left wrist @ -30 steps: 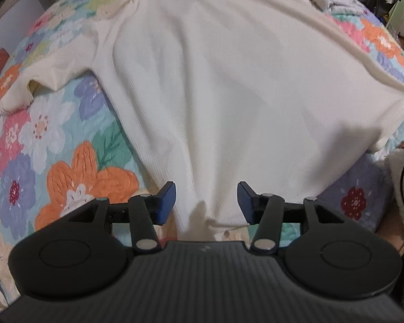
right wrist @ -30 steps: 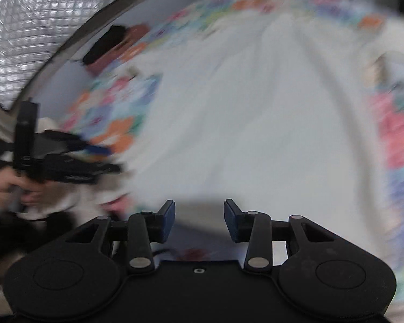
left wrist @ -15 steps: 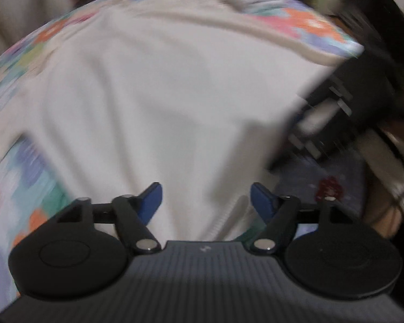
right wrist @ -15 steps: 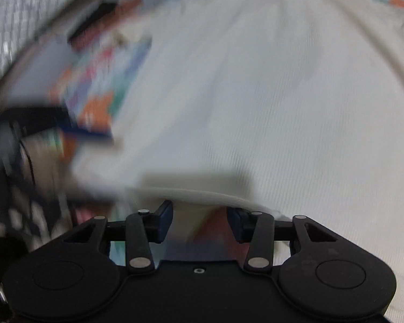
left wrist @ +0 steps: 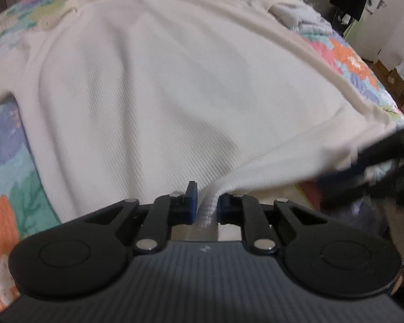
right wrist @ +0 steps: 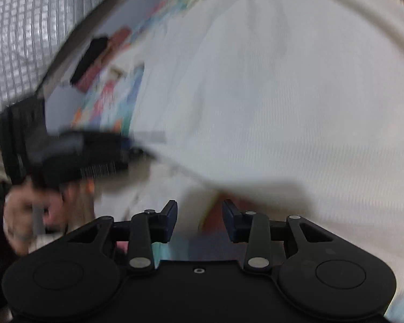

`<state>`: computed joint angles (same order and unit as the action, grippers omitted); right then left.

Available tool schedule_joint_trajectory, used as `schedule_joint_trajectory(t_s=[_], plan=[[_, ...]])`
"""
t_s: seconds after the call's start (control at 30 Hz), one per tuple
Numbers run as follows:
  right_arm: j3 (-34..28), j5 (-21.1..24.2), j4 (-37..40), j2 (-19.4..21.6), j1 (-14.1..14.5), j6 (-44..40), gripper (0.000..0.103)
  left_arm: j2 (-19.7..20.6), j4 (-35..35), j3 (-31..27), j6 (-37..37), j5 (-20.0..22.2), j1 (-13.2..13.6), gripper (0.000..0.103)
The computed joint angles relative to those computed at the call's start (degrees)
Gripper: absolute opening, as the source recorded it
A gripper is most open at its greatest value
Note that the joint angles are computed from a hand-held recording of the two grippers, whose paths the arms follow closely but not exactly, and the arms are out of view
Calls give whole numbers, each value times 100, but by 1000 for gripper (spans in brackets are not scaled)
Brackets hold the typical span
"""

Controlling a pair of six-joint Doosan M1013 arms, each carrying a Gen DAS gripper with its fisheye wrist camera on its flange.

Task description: Fold clothes

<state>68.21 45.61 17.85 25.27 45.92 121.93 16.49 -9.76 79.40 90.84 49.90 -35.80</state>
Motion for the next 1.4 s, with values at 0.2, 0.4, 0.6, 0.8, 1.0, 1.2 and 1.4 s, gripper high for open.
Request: schedule_joint_trajectory(t_s=[0.2,0.4,0.6,0.8,1.0,1.2,1.4], plan=[[-509,522,-1920,363,447,418,46,-108,-448,138,89,-358,77,13],[-866,777,-1814,499,559,-440,4,-219,-443,179,118,-392,107,13],[-585,965,-1735,-94,414,922,4,-549,-1960,456,1101,-644,355,13],[-1267,2884,-2270,565,573,743,5,-391,-2173,373,1307,-163,272,13],[-1318,3032,-2778,461,658,791,23,-292,-868,252,933,482,-30,33],[-1057,2993,-3623,210,646,1344,50,-214,478,200,539,333,-392,65],[-1553,3316,-3839,594,725,353,62,-210,1124,194,223,65,-440,82]])
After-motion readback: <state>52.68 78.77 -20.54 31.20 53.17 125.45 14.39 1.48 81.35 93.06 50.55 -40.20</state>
